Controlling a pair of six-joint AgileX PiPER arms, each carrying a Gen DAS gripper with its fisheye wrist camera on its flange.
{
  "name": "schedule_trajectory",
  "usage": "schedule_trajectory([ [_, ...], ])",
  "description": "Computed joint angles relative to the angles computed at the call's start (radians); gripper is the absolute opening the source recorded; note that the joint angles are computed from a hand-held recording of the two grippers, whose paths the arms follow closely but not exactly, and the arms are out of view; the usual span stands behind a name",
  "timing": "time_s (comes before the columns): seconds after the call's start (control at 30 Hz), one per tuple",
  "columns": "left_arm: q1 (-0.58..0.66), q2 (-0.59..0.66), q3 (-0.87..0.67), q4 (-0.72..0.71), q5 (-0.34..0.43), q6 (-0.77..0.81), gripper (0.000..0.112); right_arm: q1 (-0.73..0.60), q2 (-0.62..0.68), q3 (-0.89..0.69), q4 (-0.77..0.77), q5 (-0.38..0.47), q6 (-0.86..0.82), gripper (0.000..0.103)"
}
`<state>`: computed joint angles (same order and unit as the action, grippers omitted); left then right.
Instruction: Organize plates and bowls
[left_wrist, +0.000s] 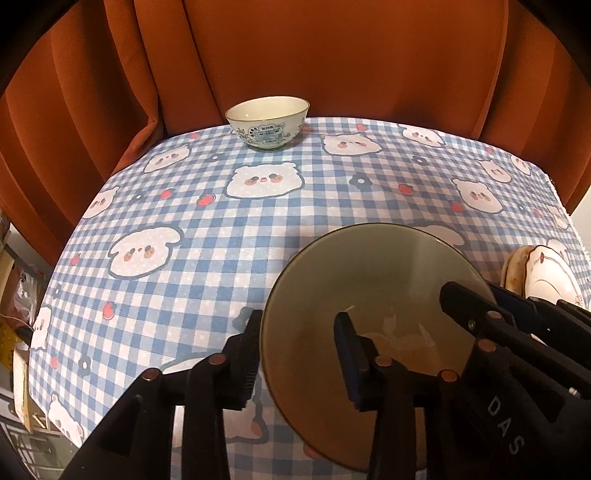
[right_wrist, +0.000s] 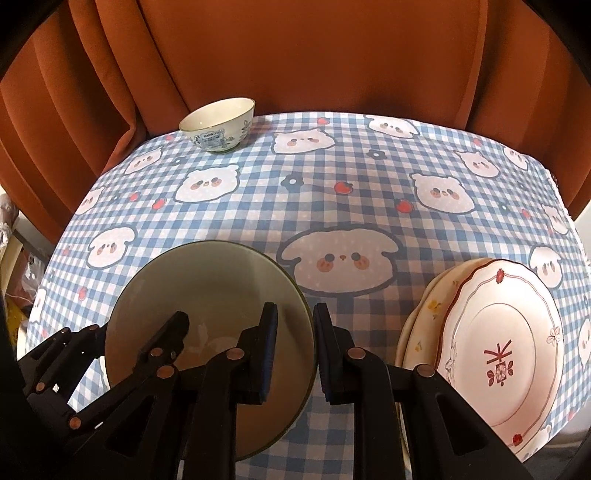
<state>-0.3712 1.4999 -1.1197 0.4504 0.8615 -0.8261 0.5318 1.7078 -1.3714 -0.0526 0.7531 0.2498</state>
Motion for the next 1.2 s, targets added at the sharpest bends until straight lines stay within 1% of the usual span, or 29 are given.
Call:
schedule_trajectory([
  [0.07,0.004,-0.016,0.008,-0.003,0.0,0.011,0.057,0.016,-0.014,0.01,-0.045,-0.007,0.038,0.024],
  [0.1,0.004,-0.026,0.012,0.0,0.004,0.015,0.06,0.023,-0.017,0.01,-0.058,-0.002,0.052,0.026],
  [0.13,0.008,-0.039,0.013,-0.004,0.012,0.027,0.066,0.027,-0.021,0.011,-0.062,0.0,0.058,0.028],
  [0.17,0.015,-0.05,0.018,-0.008,0.012,0.039,0.071,0.032,-0.026,0.012,-0.064,0.001,0.068,0.035],
  [0.2,0.022,-0.063,0.023,-0.011,0.012,0.049,0.072,0.037,-0.031,0.014,-0.068,0.002,0.081,0.045],
  [0.23,0.034,-0.076,0.028,-0.019,0.016,0.065,0.073,0.048,-0.037,0.014,-0.087,0.003,0.108,0.05],
  [0.27,0.05,-0.089,0.031,-0.039,0.012,0.093,0.074,0.057,-0.041,0.012,-0.101,0.005,0.124,0.06],
  [0.3,0.066,-0.099,0.033,-0.057,0.009,0.119,0.075,0.066,-0.043,0.007,-0.11,0.008,0.138,0.066],
  [0.43,0.127,-0.13,0.028,-0.12,-0.003,0.221,0.077,0.108,-0.033,-0.05,-0.115,0.049,0.174,0.069],
  [0.5,0.166,-0.137,0.016,-0.158,-0.005,0.284,0.078,0.13,-0.016,-0.087,-0.13,0.07,0.2,0.073],
  [0.6,0.236,-0.143,-0.017,-0.21,0.002,0.386,0.078,0.172,0.027,-0.185,-0.172,0.128,0.261,0.077],
  [0.73,0.336,-0.143,-0.056,-0.305,-0.01,0.545,0.078,0.215,0.08,-0.303,-0.223,0.191,0.319,0.077],
  [0.83,0.399,-0.13,-0.103,-0.361,-0.001,0.649,0.078,0.239,0.121,-0.396,-0.25,0.228,0.35,0.077],
  [0.9,0.428,-0.122,-0.125,-0.367,-0.005,0.672,0.077,0.25,0.158,-0.468,-0.255,0.256,0.361,0.078],
  [0.97,0.471,-0.108,-0.148,-0.41,-0.008,0.714,0.078,0.26,0.195,-0.536,-0.261,0.27,0.368,0.078],
  [1.03,0.507,-0.08,-0.19,-0.449,0.014,0.768,0.078,0.267,0.233,-0.608,-0.268,0.294,0.366,0.078],
  [1.07,0.519,-0.066,-0.212,-0.457,0.021,0.791,0.078,0.269,0.258,-0.656,-0.268,0.316,0.359,0.078],
  [1.13,0.525,-0.053,-0.232,-0.445,0.004,0.794,0.078,0.264,0.302,-0.742,-0.252,0.352,0.341,0.078],
  [1.2,0.541,-0.03,-0.26,-0.467,0.005,0.821,0.078,0.262,0.339,-0.814,-0.257,0.376,0.329,0.078],
])
